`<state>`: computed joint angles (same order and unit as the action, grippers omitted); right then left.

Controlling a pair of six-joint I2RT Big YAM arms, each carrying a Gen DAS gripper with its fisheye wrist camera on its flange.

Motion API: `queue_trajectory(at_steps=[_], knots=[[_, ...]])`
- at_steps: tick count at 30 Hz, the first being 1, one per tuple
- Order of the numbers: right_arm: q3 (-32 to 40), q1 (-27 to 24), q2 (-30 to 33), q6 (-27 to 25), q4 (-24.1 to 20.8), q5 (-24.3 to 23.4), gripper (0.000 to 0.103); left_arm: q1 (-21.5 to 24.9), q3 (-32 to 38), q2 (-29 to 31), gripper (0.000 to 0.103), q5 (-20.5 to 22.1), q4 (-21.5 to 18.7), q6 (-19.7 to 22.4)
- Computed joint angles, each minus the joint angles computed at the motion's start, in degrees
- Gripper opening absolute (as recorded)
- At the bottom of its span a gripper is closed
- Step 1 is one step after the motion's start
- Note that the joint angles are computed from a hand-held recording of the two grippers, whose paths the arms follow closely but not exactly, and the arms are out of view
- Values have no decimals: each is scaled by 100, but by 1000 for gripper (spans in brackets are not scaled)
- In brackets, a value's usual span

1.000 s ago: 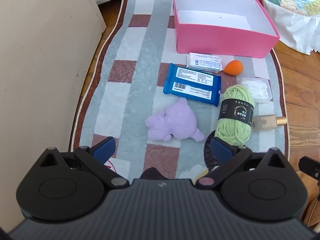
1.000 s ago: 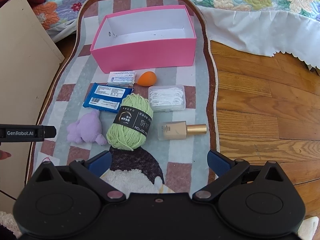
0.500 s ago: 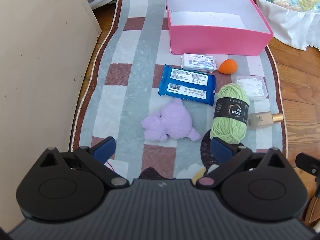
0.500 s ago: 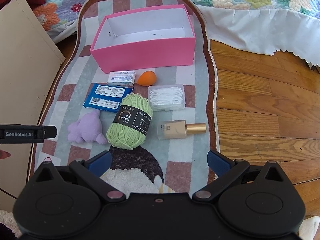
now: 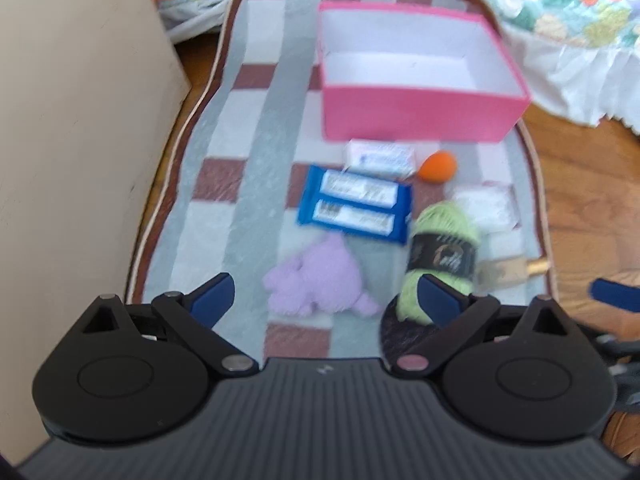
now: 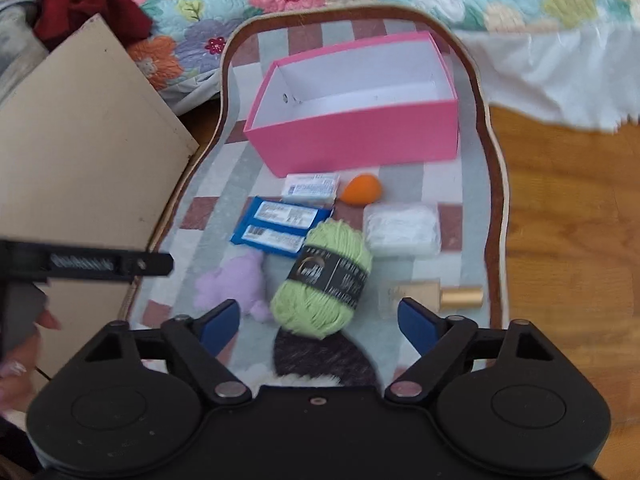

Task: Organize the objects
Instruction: 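Lower the left tool onto the green yarn skein and close it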

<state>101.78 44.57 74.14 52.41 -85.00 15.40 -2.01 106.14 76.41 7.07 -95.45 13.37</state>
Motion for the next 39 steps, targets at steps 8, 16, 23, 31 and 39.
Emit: queue_trajectory(at_steps=[8,16,23,31,39], knots=[[-430,60,-114,-2067,1402,70,80,-645,590,463,96,100,357,-107],[-881,-927,-27,-2250,1647,-1829,80,-930,295,822,95,124,295,16],[-2155,-1276,-575,-1450,2544,-2423,80,-1046,-178,1082,94,75,255,-835],[-2936,-1268,-895,-1290,3533,-2789,81,-1168,-863,772,94,584,610,-1068],[-2850,-876,-506,-1243,3422,-2159,81,-1077,-1118,854,68,998,427,-1520]])
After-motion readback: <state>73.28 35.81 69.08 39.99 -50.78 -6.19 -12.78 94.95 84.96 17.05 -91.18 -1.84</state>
